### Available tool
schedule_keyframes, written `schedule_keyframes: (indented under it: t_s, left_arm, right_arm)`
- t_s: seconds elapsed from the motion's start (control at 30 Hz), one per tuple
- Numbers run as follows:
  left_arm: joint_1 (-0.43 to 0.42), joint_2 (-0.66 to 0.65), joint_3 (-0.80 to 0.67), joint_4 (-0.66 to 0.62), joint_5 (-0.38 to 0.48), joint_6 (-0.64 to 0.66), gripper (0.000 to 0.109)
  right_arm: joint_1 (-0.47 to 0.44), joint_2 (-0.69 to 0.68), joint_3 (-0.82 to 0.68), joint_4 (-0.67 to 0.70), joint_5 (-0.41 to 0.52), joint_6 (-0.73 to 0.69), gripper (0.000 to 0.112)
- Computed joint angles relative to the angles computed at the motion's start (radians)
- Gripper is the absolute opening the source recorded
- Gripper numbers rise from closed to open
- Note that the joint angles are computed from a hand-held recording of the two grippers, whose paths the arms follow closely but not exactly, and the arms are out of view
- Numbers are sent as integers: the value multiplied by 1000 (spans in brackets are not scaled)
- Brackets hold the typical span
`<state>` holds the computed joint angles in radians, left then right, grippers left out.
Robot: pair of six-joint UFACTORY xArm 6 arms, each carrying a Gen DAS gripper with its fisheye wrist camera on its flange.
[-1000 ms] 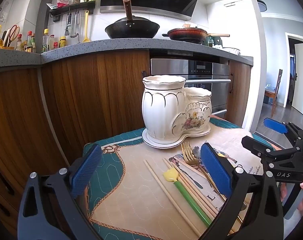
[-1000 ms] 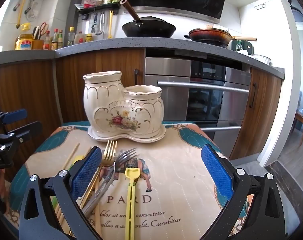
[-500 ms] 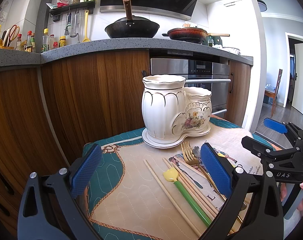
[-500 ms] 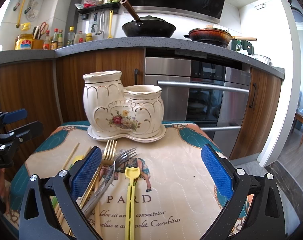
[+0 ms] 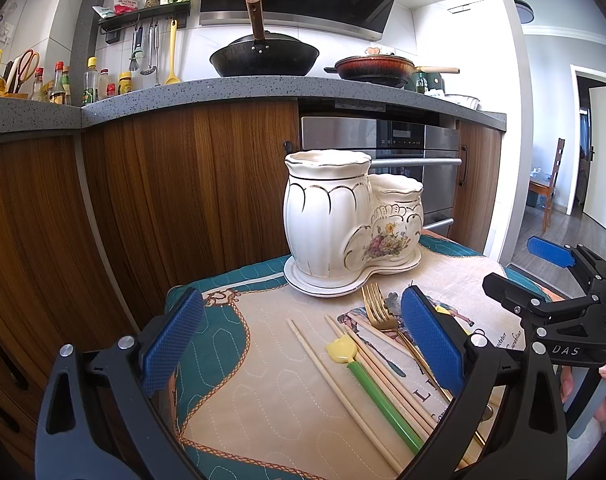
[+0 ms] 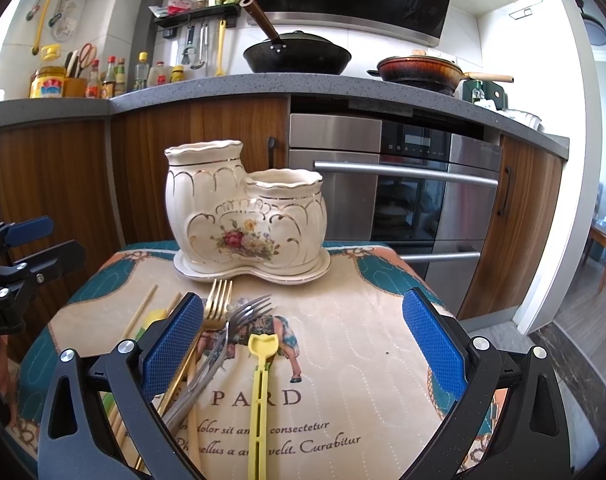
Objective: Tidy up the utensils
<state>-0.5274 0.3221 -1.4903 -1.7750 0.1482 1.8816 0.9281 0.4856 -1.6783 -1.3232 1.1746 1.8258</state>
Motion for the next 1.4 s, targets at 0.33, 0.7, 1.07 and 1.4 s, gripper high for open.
schedule_keyframes:
  t_s: [0.33,0.7,1.07,1.4]
  left_arm:
    - [0,0,0,0,0,0,98]
    - [0,0,0,0,0,0,98]
    - [0,0,0,0,0,1,98]
    - [0,0,0,0,0,1,98]
  right_arm:
    - [-2,6,-8,5,-1,-5,99]
    - [-7,2,3,5,-4,-1,99]
    - [-6,3,2,5,-3,-1,99]
    - [-8,1,6,5,-5,-1,99]
